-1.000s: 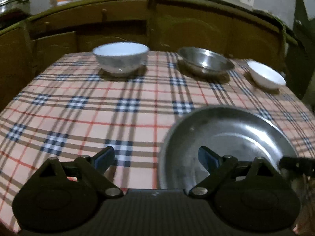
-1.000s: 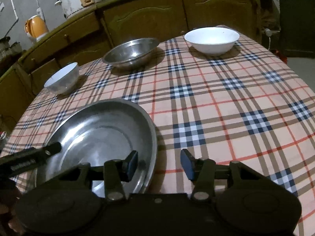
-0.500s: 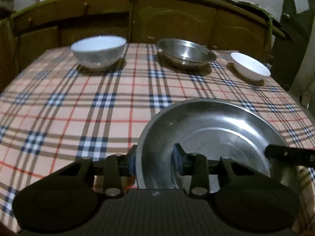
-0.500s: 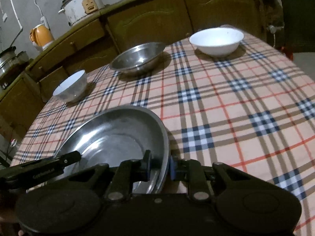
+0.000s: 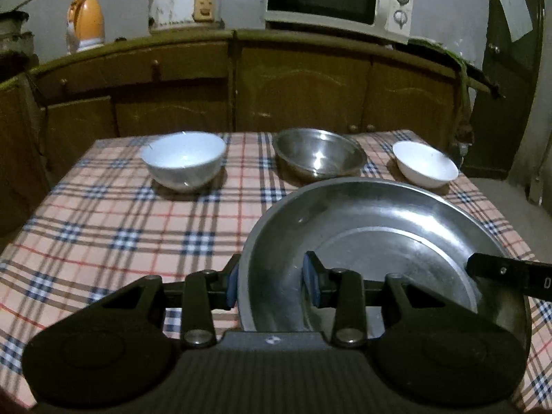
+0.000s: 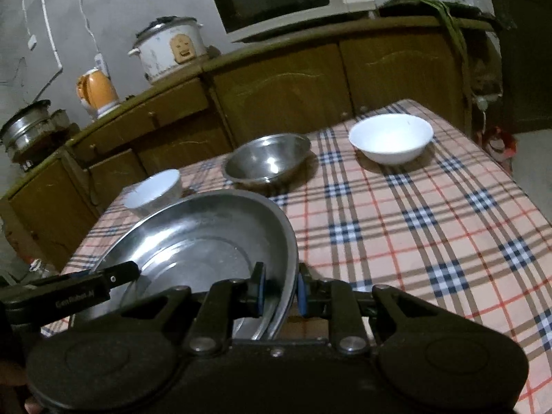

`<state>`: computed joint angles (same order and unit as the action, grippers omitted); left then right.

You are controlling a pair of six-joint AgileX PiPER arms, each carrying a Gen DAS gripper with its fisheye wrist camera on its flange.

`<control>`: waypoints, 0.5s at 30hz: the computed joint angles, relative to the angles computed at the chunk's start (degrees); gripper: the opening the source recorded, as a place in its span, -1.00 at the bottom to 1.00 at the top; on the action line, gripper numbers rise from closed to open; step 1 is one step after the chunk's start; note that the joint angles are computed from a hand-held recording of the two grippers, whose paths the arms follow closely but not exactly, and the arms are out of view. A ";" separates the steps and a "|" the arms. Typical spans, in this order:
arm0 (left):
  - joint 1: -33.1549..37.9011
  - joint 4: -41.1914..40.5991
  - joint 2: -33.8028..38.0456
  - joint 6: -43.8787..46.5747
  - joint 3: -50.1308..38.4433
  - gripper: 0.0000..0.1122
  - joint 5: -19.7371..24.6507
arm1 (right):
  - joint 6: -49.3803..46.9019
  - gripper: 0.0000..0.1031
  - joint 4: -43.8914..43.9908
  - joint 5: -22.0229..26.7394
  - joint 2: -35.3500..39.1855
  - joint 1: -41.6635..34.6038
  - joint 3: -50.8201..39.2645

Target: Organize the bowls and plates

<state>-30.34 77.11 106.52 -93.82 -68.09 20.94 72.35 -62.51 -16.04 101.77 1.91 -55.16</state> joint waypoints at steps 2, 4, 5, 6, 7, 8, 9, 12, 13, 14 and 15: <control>0.23 -0.34 -1.33 0.50 0.75 -0.33 0.54 | 0.26 -0.53 -0.26 0.22 -0.70 0.78 -0.07; 0.60 -0.12 -2.30 0.67 1.33 -0.33 0.93 | 0.68 -0.53 -0.58 0.57 -1.34 1.73 -0.18; 0.89 -0.02 -2.85 0.75 1.75 -0.33 1.00 | 1.05 -0.53 -0.84 0.74 -1.56 2.29 -0.32; 1.26 -0.10 -3.44 0.88 2.23 -0.33 1.04 | 1.40 -0.53 -1.18 1.05 -1.72 2.96 -0.54; 1.63 -0.12 -4.02 0.89 2.70 -0.33 1.12 | 1.23 -0.53 -0.94 1.46 -1.90 3.68 -0.64; 1.97 0.22 -4.66 0.59 3.32 -0.33 1.24 | 1.18 -0.53 -0.74 1.90 -1.97 4.54 -0.87; 2.34 0.91 -5.30 -0.08 4.05 -0.33 1.22 | 1.26 -0.53 -0.67 2.24 -1.96 5.26 -1.17; 3.72 2.09 -6.83 -1.24 5.71 -0.33 1.25 | 1.17 -0.53 -0.31 3.35 -1.64 7.75 -2.31; 4.30 2.13 -7.31 -1.21 6.20 -0.33 1.16 | 0.92 -0.53 0.08 3.85 -1.50 8.70 -2.68; 4.83 2.18 -7.77 -1.21 6.66 -0.32 1.17 | 1.41 -0.53 -0.29 4.17 -1.22 9.47 -3.16; 5.32 2.41 -8.26 -1.29 7.16 -0.32 1.24 | 1.91 -0.53 -0.61 4.47 -0.91 10.32 -3.71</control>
<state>-25.02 79.52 98.26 -95.12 -60.93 22.19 74.26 -63.12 -11.58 100.86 12.24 -58.87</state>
